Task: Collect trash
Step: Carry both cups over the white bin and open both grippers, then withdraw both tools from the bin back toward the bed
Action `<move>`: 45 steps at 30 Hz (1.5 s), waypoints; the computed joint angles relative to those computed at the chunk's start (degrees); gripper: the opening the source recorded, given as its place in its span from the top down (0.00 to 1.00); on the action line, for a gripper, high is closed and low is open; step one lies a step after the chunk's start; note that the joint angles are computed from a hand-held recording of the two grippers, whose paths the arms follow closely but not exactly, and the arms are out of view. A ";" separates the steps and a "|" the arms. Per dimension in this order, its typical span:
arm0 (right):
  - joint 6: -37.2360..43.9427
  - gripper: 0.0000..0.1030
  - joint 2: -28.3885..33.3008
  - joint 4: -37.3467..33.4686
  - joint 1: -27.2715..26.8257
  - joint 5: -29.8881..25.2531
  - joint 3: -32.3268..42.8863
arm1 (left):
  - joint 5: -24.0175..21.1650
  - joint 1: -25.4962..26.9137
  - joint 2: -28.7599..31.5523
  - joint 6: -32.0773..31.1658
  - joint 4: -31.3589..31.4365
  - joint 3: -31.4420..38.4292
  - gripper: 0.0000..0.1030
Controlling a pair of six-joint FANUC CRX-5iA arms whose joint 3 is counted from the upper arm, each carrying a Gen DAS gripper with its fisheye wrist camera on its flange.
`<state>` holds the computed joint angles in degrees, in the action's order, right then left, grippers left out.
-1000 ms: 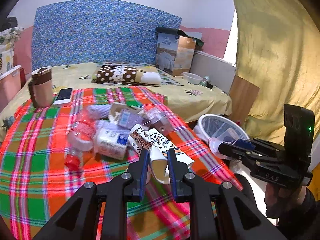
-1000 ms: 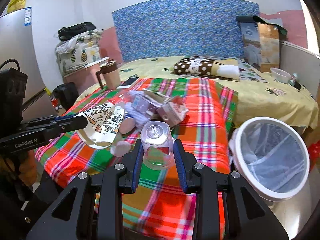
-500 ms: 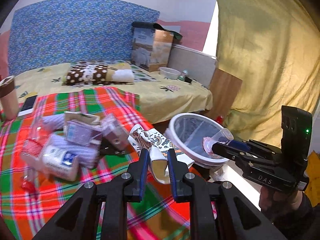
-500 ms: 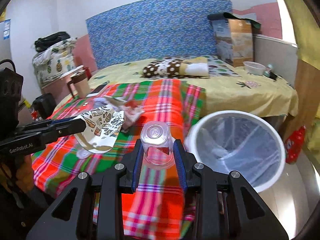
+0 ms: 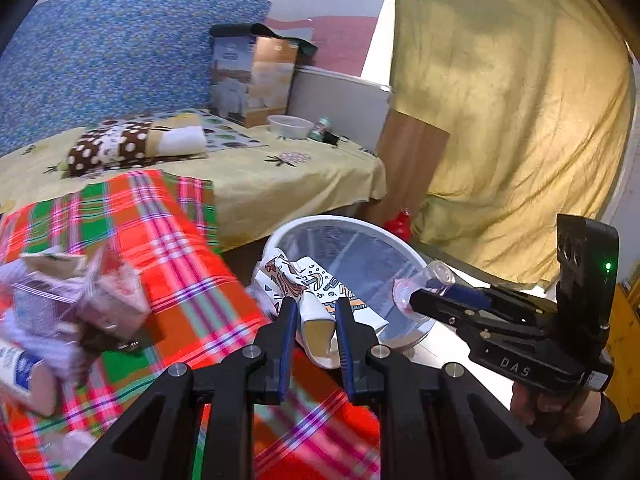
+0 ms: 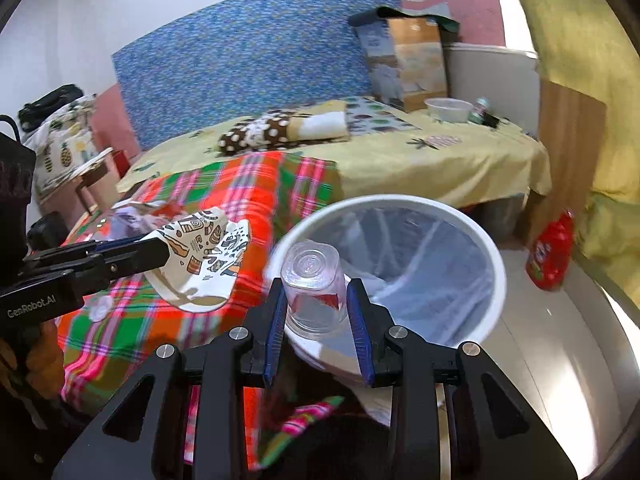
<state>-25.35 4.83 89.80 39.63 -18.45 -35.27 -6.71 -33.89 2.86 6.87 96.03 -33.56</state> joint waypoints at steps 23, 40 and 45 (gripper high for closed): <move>13.47 0.67 1.83 -21.95 2.09 -5.47 2.23 | -8.69 5.84 13.34 23.53 -28.04 13.23 0.79; 7.13 0.62 0.56 -12.43 2.51 -4.04 1.39 | -4.80 5.12 3.79 19.43 -20.63 3.61 0.79; 8.57 0.62 0.75 -12.46 4.13 -4.27 2.31 | -2.09 4.77 -0.01 18.82 -18.64 0.09 0.79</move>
<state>-16.77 5.59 77.35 43.75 -22.72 -32.97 -8.80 -29.11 2.85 25.69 77.40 -33.48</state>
